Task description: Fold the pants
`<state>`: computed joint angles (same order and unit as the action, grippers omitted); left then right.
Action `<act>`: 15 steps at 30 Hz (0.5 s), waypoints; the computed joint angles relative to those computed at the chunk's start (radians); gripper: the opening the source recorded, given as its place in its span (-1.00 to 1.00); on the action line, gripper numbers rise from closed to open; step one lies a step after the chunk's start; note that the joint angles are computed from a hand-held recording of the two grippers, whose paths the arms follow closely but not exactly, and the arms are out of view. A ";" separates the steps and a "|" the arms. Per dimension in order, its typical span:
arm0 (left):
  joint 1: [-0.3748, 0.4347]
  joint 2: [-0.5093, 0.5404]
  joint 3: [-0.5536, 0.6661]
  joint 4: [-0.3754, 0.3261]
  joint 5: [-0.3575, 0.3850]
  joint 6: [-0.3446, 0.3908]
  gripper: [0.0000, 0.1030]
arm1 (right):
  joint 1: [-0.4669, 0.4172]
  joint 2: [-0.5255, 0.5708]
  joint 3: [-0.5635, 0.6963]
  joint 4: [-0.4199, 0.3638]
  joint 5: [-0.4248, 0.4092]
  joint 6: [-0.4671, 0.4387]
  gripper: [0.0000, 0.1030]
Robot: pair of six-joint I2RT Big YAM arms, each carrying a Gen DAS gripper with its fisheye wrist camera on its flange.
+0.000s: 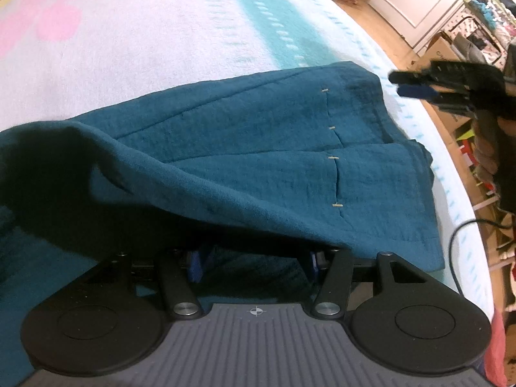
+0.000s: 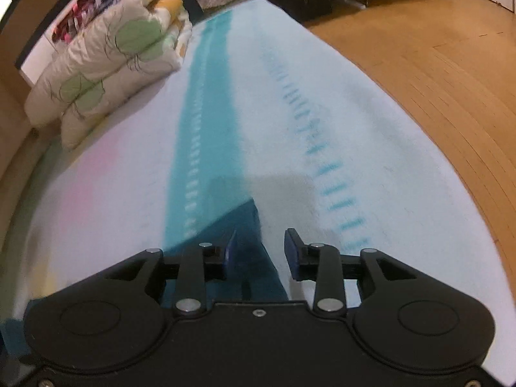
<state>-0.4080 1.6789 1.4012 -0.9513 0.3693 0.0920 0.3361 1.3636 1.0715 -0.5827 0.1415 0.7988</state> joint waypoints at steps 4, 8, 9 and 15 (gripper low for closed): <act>0.002 -0.001 -0.003 0.005 0.003 -0.006 0.04 | 0.011 -0.011 -0.035 0.009 -0.070 0.048 -0.09; 0.004 0.000 0.001 -0.001 0.007 -0.007 0.04 | 0.025 -0.015 -0.049 -0.034 -0.154 0.061 -0.07; 0.007 0.003 0.005 -0.005 0.013 -0.012 0.04 | 0.033 -0.025 -0.059 -0.048 -0.154 0.048 -0.07; 0.030 0.030 0.045 -0.054 0.067 -0.034 0.04 | 0.055 -0.060 -0.036 -0.117 -0.230 0.028 -0.72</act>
